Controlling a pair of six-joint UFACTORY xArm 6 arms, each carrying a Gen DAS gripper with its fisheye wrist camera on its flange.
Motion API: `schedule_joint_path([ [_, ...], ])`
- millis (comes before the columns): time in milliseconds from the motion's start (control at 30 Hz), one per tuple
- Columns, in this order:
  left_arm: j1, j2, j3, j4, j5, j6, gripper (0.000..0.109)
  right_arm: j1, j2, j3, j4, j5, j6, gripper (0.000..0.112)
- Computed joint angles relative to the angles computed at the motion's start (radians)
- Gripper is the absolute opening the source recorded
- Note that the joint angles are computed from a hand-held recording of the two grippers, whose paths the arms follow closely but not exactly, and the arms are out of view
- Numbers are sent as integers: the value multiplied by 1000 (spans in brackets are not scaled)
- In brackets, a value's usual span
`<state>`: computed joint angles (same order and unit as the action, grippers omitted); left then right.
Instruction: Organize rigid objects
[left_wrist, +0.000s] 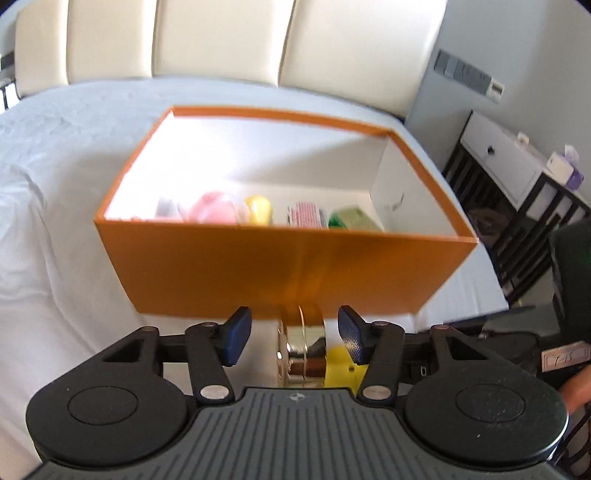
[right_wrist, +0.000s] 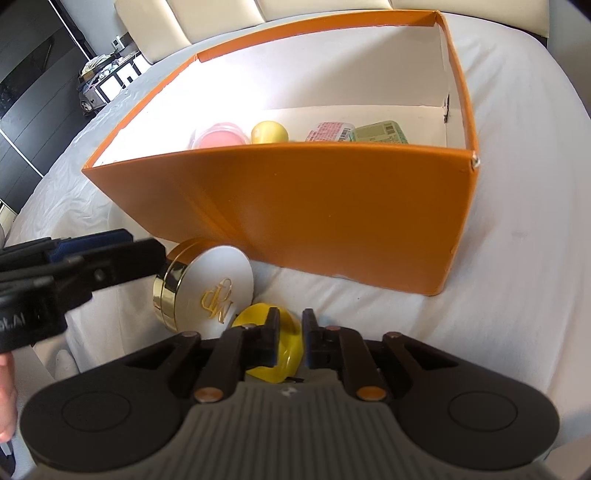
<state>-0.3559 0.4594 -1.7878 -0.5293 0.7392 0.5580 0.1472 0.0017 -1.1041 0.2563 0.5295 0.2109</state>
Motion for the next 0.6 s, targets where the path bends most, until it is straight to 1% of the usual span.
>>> schedule_joint_path([
  [33, -2, 14, -22, 16, 24, -9, 61, 0, 1, -2, -1, 4, -2, 21],
  [133, -9, 46, -72, 63, 76, -40, 67, 2, 4, -6, -14, 11, 2, 21],
  [200, -14, 75, -113, 121, 109, -98, 66, 2, 5, -7, -27, 13, 11, 23],
  [267, -20, 96, -139, 175, 127, -158, 64, 0, 10, -16, -36, 29, 27, 30],
  [367, -20, 123, -175, 194, 148, -201, 62, -5, 21, -30, -42, 50, 58, 38],
  [400, -19, 130, -183, 201, 151, -212, 61, -7, 23, -33, -41, 55, 66, 39],
  [467, -19, 134, -185, 208, 153, -217, 57, -10, 25, -36, -38, 61, 78, 43],
  [500, -19, 139, -191, 207, 162, -215, 49, -11, 26, -37, -38, 63, 85, 44],
  [533, -17, 143, -199, 198, 174, -204, 37, -12, 27, -38, -36, 63, 88, 47],
  [600, -15, 138, -193, 182, 176, -185, 33, -13, 28, -39, -26, 59, 85, 51],
])
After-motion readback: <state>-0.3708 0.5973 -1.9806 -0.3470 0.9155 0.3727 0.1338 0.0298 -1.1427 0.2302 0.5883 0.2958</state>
